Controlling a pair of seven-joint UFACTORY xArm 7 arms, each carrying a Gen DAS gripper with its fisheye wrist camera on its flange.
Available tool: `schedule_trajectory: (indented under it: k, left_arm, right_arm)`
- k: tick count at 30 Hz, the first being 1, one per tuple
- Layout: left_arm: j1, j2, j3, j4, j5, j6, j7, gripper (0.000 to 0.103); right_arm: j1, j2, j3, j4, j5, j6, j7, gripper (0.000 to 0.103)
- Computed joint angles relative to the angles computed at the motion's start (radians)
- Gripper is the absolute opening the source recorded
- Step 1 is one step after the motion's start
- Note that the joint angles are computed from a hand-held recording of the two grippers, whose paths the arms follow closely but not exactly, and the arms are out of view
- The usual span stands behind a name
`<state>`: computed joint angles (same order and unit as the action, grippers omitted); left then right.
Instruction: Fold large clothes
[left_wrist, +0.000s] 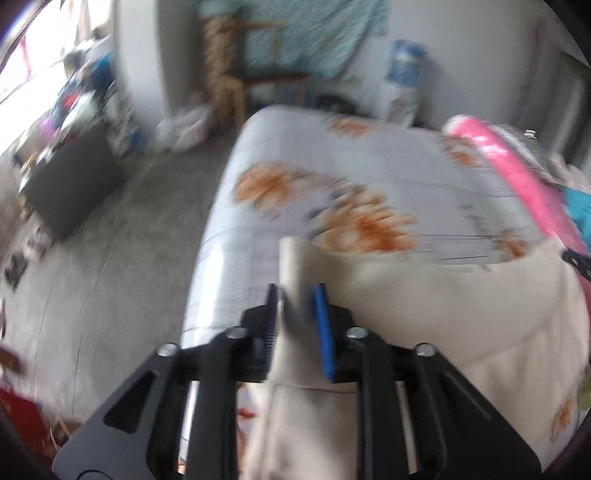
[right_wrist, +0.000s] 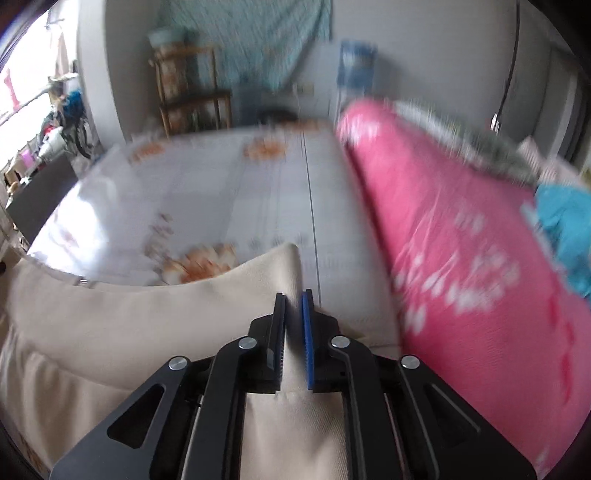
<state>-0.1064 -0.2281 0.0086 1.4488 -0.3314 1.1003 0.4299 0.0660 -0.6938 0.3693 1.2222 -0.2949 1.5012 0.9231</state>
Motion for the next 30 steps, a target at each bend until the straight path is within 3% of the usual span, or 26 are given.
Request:
schedule_trajectory:
  k: [1,4,7,9,11,13,15,18,21,23,25,28,30]
  left_arm:
    - [-0.020,0.007,0.043,0.006,-0.035,0.001,-0.010,0.029]
    - [0.019,-0.017,0.071,0.000,-0.167,-0.006,0.021,0.033]
    - [0.008,-0.006,0.114,0.031,-0.312,0.112,0.077,0.034]
    - [0.010,0.012,0.107,0.041,-0.339,0.192,0.087,0.036]
    - [0.017,0.026,0.062,0.030,-0.261,0.212,0.074,0.038]
    - [0.034,0.020,0.011,-0.023,-0.160,0.161,0.057,0.036]
    - [0.028,-0.001,0.029,-0.044,-0.167,0.142,0.058,0.035]
    - [0.041,-0.030,0.052,-0.027,-0.160,0.166,0.055,0.036]
    - [0.030,-0.091,0.083,-0.032,-0.201,0.204,0.125,0.039]
    - [0.018,-0.129,0.122,-0.042,-0.249,0.297,0.168,0.041]
    - [0.024,-0.173,0.121,-0.092,-0.227,0.338,0.177,0.042]
    - [0.062,-0.223,0.074,-0.187,-0.116,0.310,0.155,0.041]
    - [0.049,-0.244,0.098,-0.197,-0.119,0.295,0.143,0.038]
  right_arm:
    - [-0.001,-0.028,-0.007,-0.016,-0.001,-0.011,0.015,0.016]
    - [-0.001,-0.103,-0.024,-0.042,0.007,-0.087,0.040,0.018]
    - [0.046,-0.107,-0.071,-0.076,0.102,-0.195,0.004,0.018]
    - [0.097,-0.072,-0.117,-0.106,0.210,-0.233,-0.035,0.020]
    - [0.088,-0.041,-0.109,-0.105,0.227,-0.168,-0.042,0.020]
    - [0.077,-0.088,-0.129,-0.147,0.251,-0.168,-0.016,0.014]
    - [0.039,-0.124,-0.117,-0.124,0.234,-0.092,0.025,0.009]
    - [0.006,-0.124,-0.063,-0.020,0.169,0.058,0.008,0.013]
    - [0.060,-0.170,-0.035,0.016,0.210,0.048,-0.041,0.015]
    - [0.089,-0.197,-0.005,0.007,0.259,0.049,-0.046,0.021]
    - [0.105,-0.229,0.022,-0.022,0.307,0.101,-0.025,0.021]
    - [0.110,-0.346,0.012,-0.137,0.372,0.148,0.060,0.021]
    - [0.078,-0.377,0.014,-0.109,0.373,0.171,0.105,0.021]
